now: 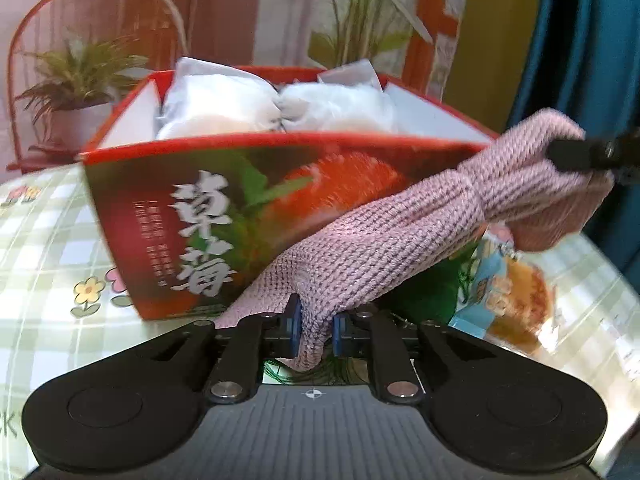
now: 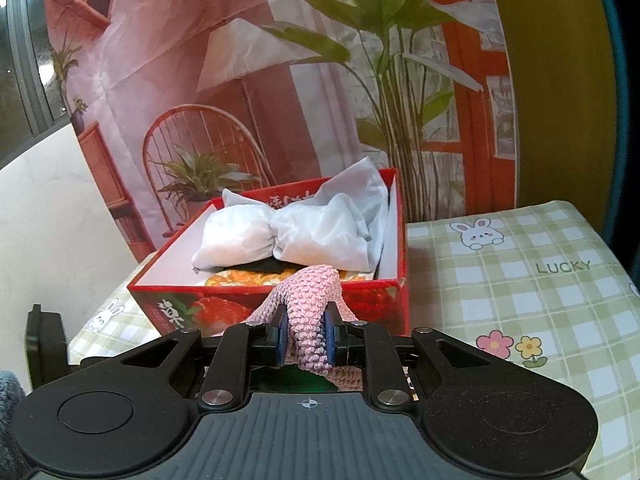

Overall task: Organize soft objects
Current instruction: 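Lift the pink scarf with both grippers over the red box, then lower the scarf into the box and open both grippers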

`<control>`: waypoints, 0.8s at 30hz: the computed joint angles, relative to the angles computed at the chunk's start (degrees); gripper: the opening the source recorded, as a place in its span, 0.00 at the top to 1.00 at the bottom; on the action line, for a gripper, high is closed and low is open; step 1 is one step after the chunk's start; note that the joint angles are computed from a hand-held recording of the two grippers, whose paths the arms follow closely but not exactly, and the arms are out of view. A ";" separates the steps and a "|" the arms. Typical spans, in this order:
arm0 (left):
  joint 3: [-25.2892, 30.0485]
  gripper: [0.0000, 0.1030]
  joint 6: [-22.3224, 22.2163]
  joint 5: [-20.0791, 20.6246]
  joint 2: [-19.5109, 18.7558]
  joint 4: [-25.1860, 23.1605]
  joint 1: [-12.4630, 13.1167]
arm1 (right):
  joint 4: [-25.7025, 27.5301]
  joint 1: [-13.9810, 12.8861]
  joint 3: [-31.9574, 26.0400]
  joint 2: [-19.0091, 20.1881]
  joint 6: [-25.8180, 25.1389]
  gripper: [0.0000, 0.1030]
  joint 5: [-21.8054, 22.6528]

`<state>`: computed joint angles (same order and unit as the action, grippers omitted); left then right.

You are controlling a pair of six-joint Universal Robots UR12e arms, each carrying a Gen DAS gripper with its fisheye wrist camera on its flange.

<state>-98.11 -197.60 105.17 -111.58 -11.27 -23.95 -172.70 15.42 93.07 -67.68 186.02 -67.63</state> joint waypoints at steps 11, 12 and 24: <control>-1.15 0.86 -2.79 3.08 4.49 6.74 0.33 | -0.79 0.33 -2.55 0.83 -1.19 0.84 1.74; -0.62 0.86 -2.03 3.19 4.63 6.77 0.38 | -0.73 0.42 -3.17 1.11 -1.43 0.84 1.68; 7.72 0.86 -6.30 -5.76 1.78 -1.82 4.55 | 10.84 1.79 -15.05 6.90 -5.69 0.85 -1.28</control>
<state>-90.39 -203.90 99.41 -109.80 -13.09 -19.40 -161.86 17.22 78.02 -60.78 180.33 -68.91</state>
